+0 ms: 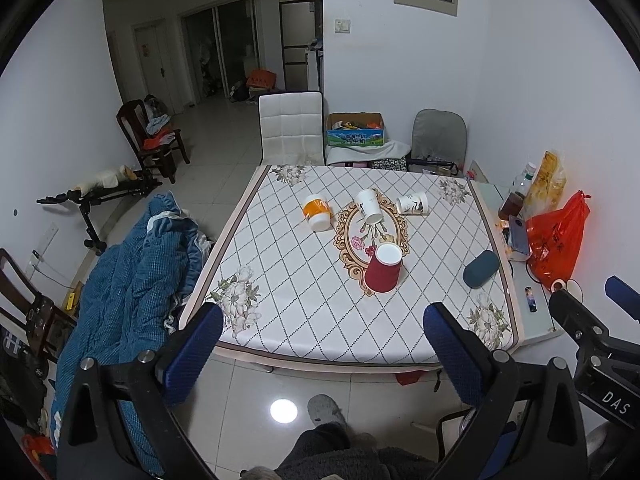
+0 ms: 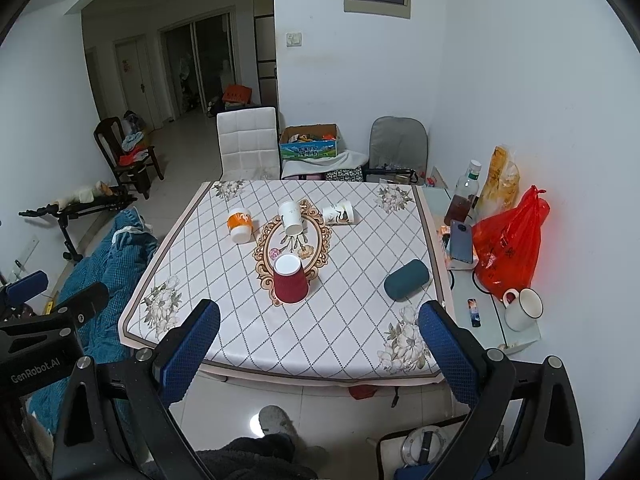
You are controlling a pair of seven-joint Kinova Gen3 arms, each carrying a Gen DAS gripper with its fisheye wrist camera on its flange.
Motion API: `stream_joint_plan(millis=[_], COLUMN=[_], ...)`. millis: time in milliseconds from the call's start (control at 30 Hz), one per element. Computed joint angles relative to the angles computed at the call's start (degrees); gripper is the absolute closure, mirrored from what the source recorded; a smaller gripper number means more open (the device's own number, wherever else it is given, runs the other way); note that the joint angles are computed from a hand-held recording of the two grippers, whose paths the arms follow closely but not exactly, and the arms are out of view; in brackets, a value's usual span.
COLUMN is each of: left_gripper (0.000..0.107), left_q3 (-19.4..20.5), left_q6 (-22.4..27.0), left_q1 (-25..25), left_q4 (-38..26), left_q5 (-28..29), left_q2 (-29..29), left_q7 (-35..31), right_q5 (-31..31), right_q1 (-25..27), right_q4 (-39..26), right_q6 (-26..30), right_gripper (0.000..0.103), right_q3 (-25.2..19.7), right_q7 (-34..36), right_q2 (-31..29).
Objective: Flip cup upside down
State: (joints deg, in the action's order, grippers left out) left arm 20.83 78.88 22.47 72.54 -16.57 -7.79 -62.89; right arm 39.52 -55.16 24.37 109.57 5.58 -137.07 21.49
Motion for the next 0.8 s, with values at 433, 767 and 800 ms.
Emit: stream_joint_plan(millis=[433, 767, 800], left_gripper=[0.005, 0.005, 0.005], left_q3=[-0.3, 0.1, 0.1], left_q6=[0.2, 0.1, 0.2], left_q1=[-0.3, -0.6, -0.6], left_q4=[0.1, 0.4, 0.4], left_q5=[0.4, 0.3, 0.3], left_q2=[-0.3, -0.5, -0.5], left_q7=[-0.6, -0.4, -0.4], right_q5=[0.1, 0.3, 0.5], right_q1=[-0.4, -0.5, -0.6], right_q4=[2.8, 4.7, 4.7], right_q6=[-0.3, -1.0, -0.9], right_gripper=[0.001, 0.001, 0.001], right_q3=[-1.1, -2.4, -2.4], right_q7=[-2.5, -4.1, -4.1], right_q2=[-1.0, -1.7, -1.7])
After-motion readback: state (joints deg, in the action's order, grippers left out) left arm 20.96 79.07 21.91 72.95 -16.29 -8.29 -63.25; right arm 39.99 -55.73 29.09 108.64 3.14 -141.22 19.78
